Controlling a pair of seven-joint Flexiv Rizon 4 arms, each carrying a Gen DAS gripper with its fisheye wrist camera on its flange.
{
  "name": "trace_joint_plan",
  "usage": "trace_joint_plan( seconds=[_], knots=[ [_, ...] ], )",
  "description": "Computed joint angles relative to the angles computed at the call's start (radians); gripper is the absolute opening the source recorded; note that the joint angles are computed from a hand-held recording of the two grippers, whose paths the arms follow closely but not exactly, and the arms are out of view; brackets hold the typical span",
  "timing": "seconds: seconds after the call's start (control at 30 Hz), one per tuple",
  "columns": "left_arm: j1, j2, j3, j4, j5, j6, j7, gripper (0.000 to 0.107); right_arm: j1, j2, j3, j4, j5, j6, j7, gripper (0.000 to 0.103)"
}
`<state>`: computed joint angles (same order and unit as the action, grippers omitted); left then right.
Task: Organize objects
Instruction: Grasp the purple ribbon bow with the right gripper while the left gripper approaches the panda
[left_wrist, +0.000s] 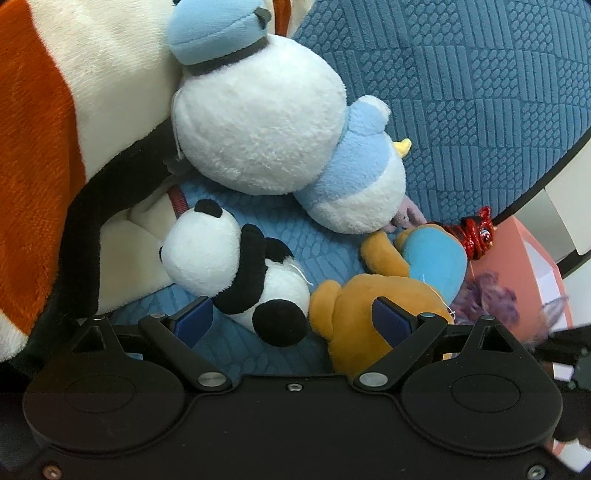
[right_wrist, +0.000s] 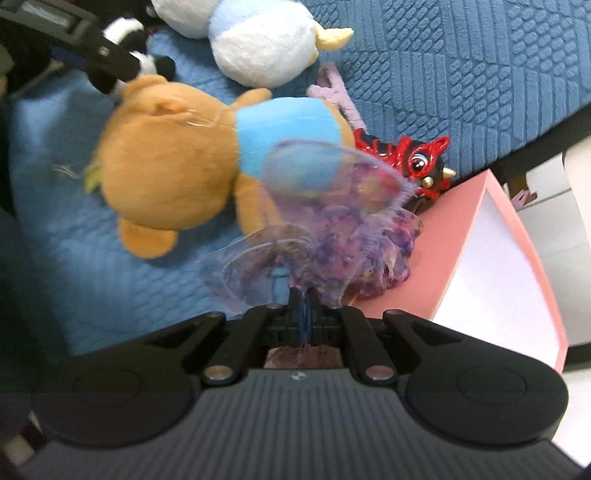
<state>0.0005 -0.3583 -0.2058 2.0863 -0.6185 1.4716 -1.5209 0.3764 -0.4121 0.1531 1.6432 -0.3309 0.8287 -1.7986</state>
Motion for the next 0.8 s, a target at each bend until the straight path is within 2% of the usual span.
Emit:
trace_joint_plan(
  seconds=[0.17, 0.27, 0.33, 0.4, 0.5, 0.6, 0.8],
  knots=[
    [0.019, 0.004, -0.03, 0.011, -0.027, 0.02, 0.018, 0.093, -0.019, 0.043, 0.049, 0.006, 0.142, -0.056, 0.024, 0.006],
    [0.027, 0.005, -0.043, 0.017, -0.046, 0.028, 0.023, 0.093, -0.017, 0.05, 0.053, 0.006, 0.195, -0.055, 0.075, 0.008],
    [0.031, 0.006, -0.05, 0.02, -0.056, 0.033, 0.029, 0.093, -0.021, 0.056, 0.051, 0.001, 0.22, -0.055, 0.11, 0.014],
    [0.019, 0.002, -0.033, 0.013, -0.046, 0.024, 0.016, 0.093, -0.024, 0.064, 0.052, -0.005, 0.236, -0.055, 0.128, 0.04],
    [0.012, -0.003, -0.022, 0.007, -0.036, 0.019, 0.004, 0.093, -0.036, 0.067, 0.064, -0.027, 0.272, -0.062, 0.106, 0.064],
    [0.01, -0.009, -0.015, -0.001, -0.03, 0.007, -0.007, 0.092, -0.032, 0.068, 0.063, -0.031, 0.251, -0.051, 0.05, 0.068],
    [0.032, -0.015, -0.047, 0.0, -0.065, 0.017, 0.015, 0.092, -0.01, 0.018, 0.021, -0.055, 0.123, 0.005, 0.001, 0.069]
  ],
)
